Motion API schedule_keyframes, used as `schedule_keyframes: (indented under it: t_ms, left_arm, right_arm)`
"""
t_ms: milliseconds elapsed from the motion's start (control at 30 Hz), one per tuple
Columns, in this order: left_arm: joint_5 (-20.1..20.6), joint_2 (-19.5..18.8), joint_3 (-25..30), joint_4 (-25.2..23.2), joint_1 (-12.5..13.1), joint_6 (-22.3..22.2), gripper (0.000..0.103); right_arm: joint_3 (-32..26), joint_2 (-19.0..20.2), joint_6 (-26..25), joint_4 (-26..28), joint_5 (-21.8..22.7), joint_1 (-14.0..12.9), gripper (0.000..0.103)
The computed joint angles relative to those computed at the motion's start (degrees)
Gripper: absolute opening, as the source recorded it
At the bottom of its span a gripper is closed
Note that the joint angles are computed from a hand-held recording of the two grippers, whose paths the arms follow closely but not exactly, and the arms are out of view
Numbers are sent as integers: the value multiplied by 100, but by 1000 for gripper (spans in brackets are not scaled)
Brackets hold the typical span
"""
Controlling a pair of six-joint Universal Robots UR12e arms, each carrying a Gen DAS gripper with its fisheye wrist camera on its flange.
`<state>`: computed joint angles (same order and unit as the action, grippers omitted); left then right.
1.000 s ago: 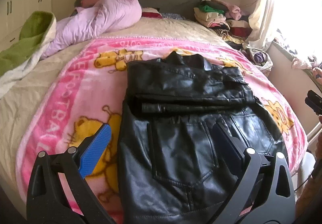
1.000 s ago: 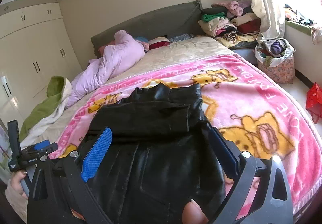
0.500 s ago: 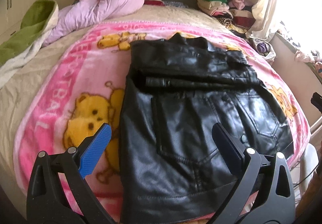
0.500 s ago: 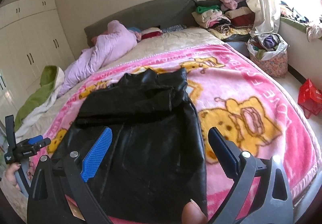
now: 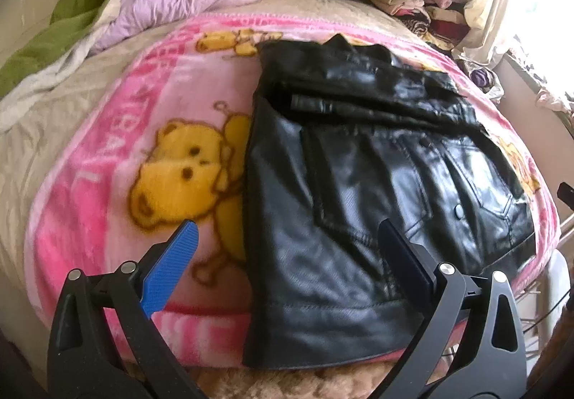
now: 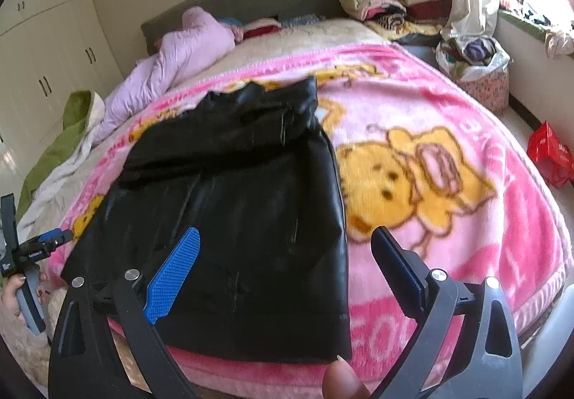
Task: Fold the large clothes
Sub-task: 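Pull both open tools back along the jacket toward its hem, then grasp the jacket hem with the right tool while the left tool grasps it too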
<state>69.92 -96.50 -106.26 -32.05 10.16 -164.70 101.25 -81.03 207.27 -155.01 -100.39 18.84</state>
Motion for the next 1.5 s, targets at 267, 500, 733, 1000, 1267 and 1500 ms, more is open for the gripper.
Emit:
schedule_keyframes:
  t_ms: [267,500,733,1000,1267,1500]
  left_arm:
    - [64,-9,-32,-366,74,220,94]
    - [-178,-124,176,-1180,87,657,94]
    - [-102,-277,499,-2139,-31,1322,94]
    - [-246,-361,584,-2453,-24,1550,65]
    - [-581,-258,395,-2038,76,1391,18]
    - [-1484,-84,198,-1698,392,988,6]
  right_arm:
    - [103,8,63,231,304,-38,96]
    - [91,61,-6,494,533,-75,96]
    - [122,97,-73,712,770,-135,96]
    - [298,125,-313,661,1079,-242,73]
    - [526,25,-321,-109,1408,-323,19]
    - [716,-215,-370,-679,1613,-331,16]
